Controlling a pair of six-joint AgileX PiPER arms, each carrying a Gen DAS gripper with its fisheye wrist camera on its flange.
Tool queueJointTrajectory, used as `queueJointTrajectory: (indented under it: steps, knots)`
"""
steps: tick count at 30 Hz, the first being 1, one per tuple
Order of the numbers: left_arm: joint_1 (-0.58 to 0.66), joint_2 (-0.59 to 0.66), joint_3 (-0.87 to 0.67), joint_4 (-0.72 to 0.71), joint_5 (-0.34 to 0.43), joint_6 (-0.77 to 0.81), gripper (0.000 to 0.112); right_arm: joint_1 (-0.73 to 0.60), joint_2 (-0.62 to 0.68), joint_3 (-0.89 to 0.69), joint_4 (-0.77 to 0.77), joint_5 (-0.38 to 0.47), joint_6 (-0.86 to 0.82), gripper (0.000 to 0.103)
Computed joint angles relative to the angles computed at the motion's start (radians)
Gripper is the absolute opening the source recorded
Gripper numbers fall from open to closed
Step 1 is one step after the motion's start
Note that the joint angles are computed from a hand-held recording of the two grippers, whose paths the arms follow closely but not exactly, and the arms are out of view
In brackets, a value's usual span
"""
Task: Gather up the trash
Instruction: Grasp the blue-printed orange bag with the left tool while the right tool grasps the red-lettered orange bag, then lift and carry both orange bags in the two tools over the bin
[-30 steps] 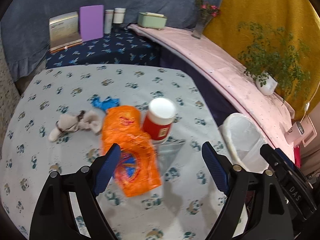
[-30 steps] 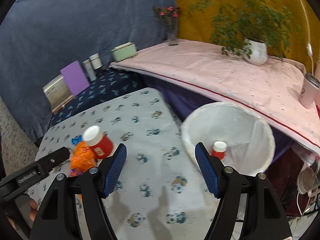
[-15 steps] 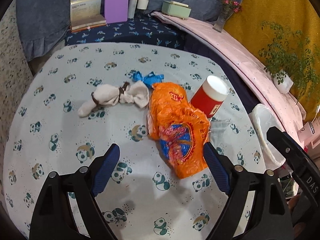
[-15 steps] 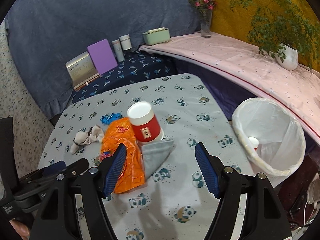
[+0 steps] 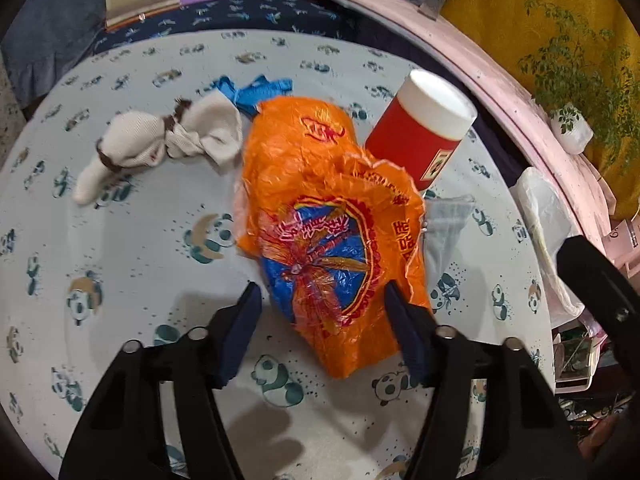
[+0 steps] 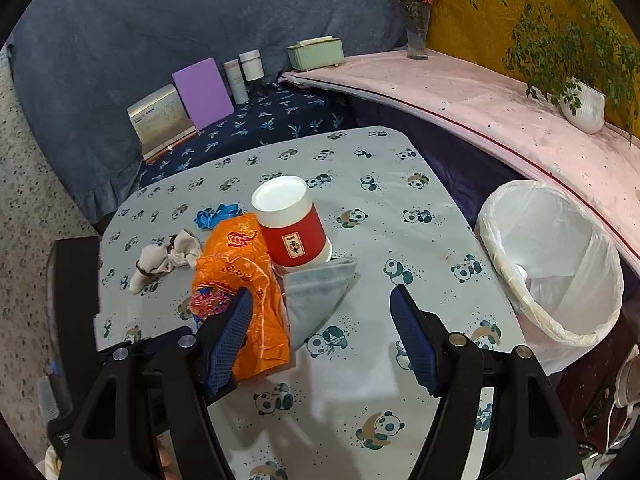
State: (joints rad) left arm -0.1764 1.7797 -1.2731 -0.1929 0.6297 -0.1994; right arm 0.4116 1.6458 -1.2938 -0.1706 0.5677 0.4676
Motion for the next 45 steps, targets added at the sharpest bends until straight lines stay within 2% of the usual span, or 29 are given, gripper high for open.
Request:
queueJointTrajectory:
  steps: [2,3,4,5,9,15,21,30,39,41,42,44,45]
  knots:
    - [-0.001,0.011,-0.003,-0.013,-0.001,0.012,0.042,-0.008,0.009,0.0,0.008,-0.001,-0.008,0.068]
    - [-0.003,0.004,0.006,-0.016,-0.009,0.021,0.032,-0.012,0.012,0.004,0.013,-0.004,-0.013,0.068]
    - [0.002,-0.001,0.009,-0.046,-0.003,0.066,0.017,-0.015,0.015,0.005,0.014,-0.005,-0.013,0.068]
    - [0.009,-0.006,0.008,-0.076,0.013,0.104,0.01,-0.019,0.02,0.005,0.018,-0.006,-0.015,0.068]
    - [0.036,-0.071,0.045,-0.128,0.016,0.167,0.004,-0.018,0.034,-0.004,0.028,-0.007,-0.017,0.068]
    - [0.094,-0.197,0.075,-0.109,0.032,0.173,0.004,0.018,0.066,-0.044,0.038,0.0,-0.023,0.068]
    - [0.166,-0.248,0.05,-0.039,0.041,0.123,0.004,0.06,0.138,-0.124,0.089,0.012,-0.07,0.068]
    - [0.293,-0.211,-0.003,-0.032,0.047,0.127,0.004,0.109,0.315,-0.306,0.181,0.051,-0.141,0.068]
    - [0.323,-0.146,-0.018,-0.082,0.04,0.176,0.004,0.114,0.466,-0.441,0.162,0.12,-0.123,0.069]
    - [0.317,-0.136,-0.02,-0.081,0.036,0.174,0.004,0.117,0.461,-0.411,0.151,0.081,-0.12,0.07]
    - [0.316,-0.131,-0.024,-0.08,0.036,0.172,0.004,0.122,0.463,-0.414,0.126,0.083,-0.108,0.067]
    - [0.313,-0.127,-0.023,-0.082,0.033,0.172,0.004,0.137,0.467,-0.418,0.071,0.089,-0.091,0.054]
    - [0.311,-0.125,-0.024,-0.082,0.034,0.171,0.004,0.14,0.467,-0.417,0.061,0.09,-0.095,0.041]
